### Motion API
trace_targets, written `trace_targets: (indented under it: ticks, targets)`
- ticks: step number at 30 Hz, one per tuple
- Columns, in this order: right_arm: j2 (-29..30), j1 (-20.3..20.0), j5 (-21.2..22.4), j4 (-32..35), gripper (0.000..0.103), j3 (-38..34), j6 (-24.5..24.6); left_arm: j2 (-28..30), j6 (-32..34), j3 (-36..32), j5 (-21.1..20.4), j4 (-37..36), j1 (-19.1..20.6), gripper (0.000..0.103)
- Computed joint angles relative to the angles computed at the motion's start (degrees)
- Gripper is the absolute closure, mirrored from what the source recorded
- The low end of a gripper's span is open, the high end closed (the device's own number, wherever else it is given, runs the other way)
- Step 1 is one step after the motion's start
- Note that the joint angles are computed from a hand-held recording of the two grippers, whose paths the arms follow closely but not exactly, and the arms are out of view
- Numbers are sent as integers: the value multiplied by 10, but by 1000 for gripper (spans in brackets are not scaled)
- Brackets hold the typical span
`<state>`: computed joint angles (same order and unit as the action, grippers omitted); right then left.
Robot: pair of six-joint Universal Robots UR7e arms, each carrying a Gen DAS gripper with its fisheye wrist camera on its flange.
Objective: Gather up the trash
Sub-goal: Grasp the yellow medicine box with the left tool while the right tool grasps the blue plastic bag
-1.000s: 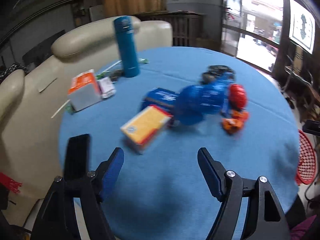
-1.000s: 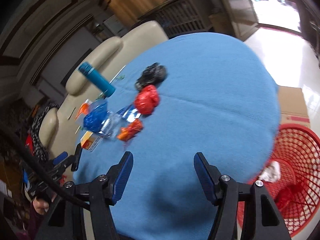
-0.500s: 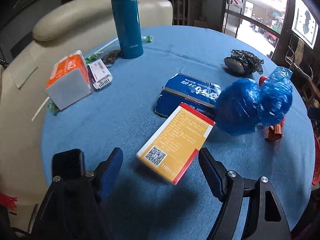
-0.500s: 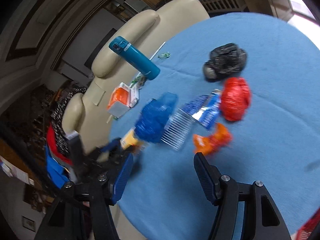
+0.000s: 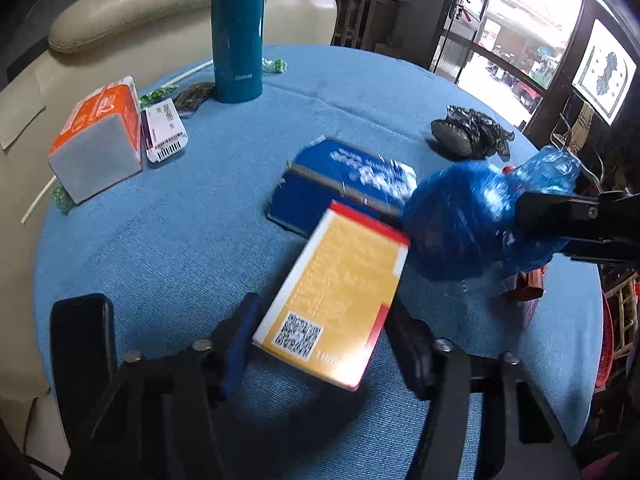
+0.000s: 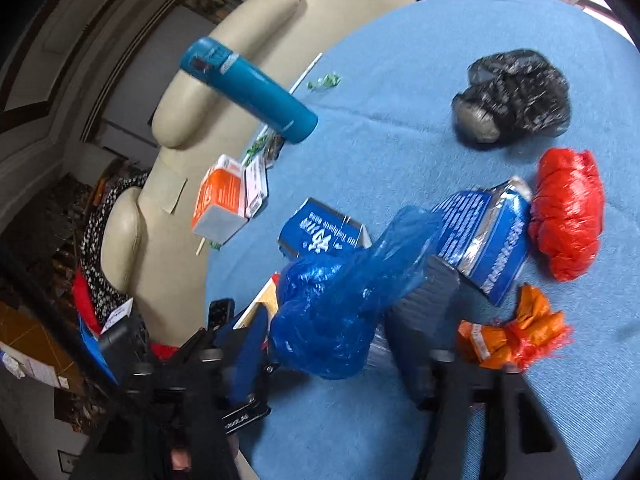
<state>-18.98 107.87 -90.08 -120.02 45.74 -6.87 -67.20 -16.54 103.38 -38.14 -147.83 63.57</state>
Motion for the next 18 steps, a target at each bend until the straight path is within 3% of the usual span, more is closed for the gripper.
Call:
trace_targets:
  ticks: [9,14,18]
  targets:
    - [-98,-17,43,-76,63,131,-56,-7,-64,35,22,-3,-29,49]
    - [-199,-45,68,-148,63,259,-97,-16,-95,84,51,-8,-80,49]
    - [-263,-70,47,-215,63,342,-107,-16,-110,111,66,-15,-122,49]
